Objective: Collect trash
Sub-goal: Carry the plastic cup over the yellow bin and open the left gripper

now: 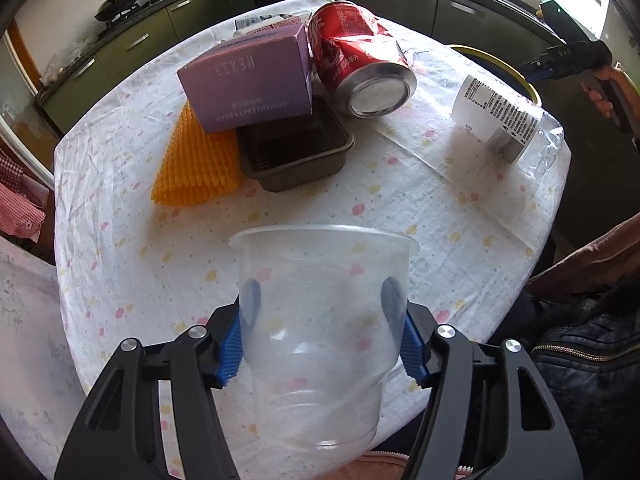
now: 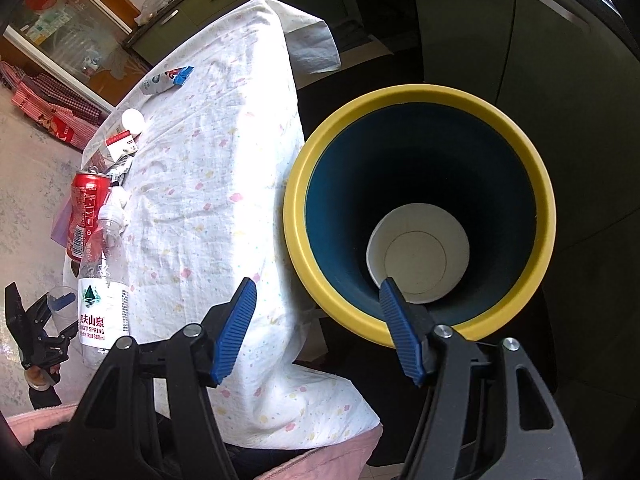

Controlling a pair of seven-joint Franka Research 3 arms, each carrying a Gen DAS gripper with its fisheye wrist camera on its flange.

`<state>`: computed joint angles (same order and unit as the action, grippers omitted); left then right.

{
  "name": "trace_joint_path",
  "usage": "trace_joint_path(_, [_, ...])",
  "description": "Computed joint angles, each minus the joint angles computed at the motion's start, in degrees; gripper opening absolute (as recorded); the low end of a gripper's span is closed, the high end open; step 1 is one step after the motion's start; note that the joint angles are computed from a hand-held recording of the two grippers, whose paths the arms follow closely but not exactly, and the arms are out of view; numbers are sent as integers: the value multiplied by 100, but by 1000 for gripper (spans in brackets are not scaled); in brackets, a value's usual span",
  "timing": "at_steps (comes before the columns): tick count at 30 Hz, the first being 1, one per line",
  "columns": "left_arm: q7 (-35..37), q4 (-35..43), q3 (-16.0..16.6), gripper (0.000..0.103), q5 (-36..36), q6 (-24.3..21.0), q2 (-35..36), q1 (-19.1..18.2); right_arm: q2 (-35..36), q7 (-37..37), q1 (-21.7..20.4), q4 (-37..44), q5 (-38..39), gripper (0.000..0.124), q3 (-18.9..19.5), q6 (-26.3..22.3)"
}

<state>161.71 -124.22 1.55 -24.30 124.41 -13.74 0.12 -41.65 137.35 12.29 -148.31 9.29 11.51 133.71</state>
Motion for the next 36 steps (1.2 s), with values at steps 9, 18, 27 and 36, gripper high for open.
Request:
trace_joint_path(9, [109,366,143,62,-537,-376,-396,-207,-384,186,-72,-297,-81,61,90,130])
trace_joint_path(18, [344,1238,-297,62,-995,-1008,-254,-925,-1212,432,-173,-874,-162,61,169,53])
trace_joint_path(27, [-72,2231,-1286,62,-667,-897,705,-1775,-2471,879,-301,-1392,-322,61,357,-596])
trace_joint_path(36, [-1313,3384,-2130,64,490,-627,2286,-2424,-3151,1028,-230,-1791,-209,62,318,-929])
